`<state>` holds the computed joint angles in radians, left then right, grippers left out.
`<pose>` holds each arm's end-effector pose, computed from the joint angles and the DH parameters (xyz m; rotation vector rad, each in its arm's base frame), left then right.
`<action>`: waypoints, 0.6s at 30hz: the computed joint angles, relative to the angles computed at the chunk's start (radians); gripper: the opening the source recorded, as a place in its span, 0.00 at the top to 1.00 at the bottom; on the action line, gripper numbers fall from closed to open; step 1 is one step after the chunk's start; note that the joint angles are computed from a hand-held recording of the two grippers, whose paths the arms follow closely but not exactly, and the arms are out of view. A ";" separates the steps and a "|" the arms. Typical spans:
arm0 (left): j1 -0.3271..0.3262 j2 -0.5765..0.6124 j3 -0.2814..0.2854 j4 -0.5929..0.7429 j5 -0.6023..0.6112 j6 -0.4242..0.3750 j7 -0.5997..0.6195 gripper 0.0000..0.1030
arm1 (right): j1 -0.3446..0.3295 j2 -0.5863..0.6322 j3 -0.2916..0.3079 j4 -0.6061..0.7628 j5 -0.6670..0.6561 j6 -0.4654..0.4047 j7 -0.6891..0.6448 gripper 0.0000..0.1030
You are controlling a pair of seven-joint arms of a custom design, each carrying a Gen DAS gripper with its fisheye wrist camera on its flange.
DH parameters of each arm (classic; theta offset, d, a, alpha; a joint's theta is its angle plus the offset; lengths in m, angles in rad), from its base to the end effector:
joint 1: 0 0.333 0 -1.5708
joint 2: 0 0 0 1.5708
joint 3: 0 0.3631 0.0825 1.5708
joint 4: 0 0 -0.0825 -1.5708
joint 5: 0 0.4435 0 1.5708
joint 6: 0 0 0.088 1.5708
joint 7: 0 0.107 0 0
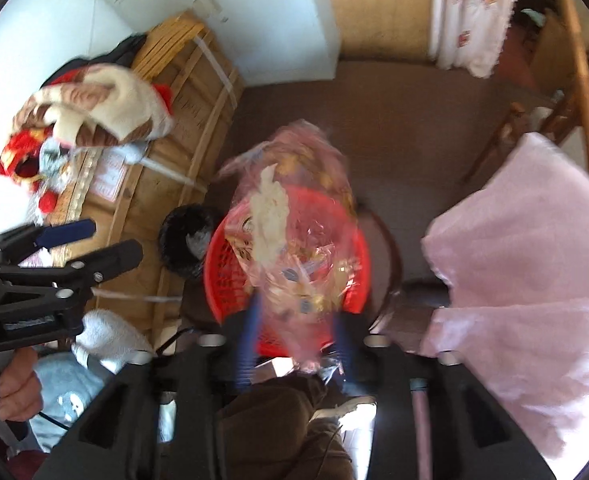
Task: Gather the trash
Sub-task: 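Carry the cup and bag to the red basket and release both, then return both tools over the table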
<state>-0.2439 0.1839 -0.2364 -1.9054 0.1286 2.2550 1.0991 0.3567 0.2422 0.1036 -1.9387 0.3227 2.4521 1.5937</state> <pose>0.6059 -0.3036 0.4391 -2.0556 2.2133 -0.2183 0.6210 0.3038 0.4006 -2.1561 1.7471 0.1200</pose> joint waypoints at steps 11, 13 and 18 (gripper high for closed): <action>0.003 0.007 -0.002 0.029 -0.003 0.006 0.026 0.22 | 0.001 -0.081 -0.029 -0.068 -0.071 0.066 0.080 0.52; -0.004 0.021 -0.009 0.056 0.004 0.012 0.051 0.22 | -0.003 -0.124 -0.035 -0.105 -0.095 0.089 0.130 0.52; -0.033 0.059 -0.028 0.128 0.019 0.030 0.123 0.22 | -0.026 -0.240 -0.038 -0.215 -0.173 0.155 0.270 0.49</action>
<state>-0.2772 0.2425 -0.2646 -1.7771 0.1472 2.2852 1.2219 0.3307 0.0017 0.0657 -2.1537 0.1496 2.6068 1.8639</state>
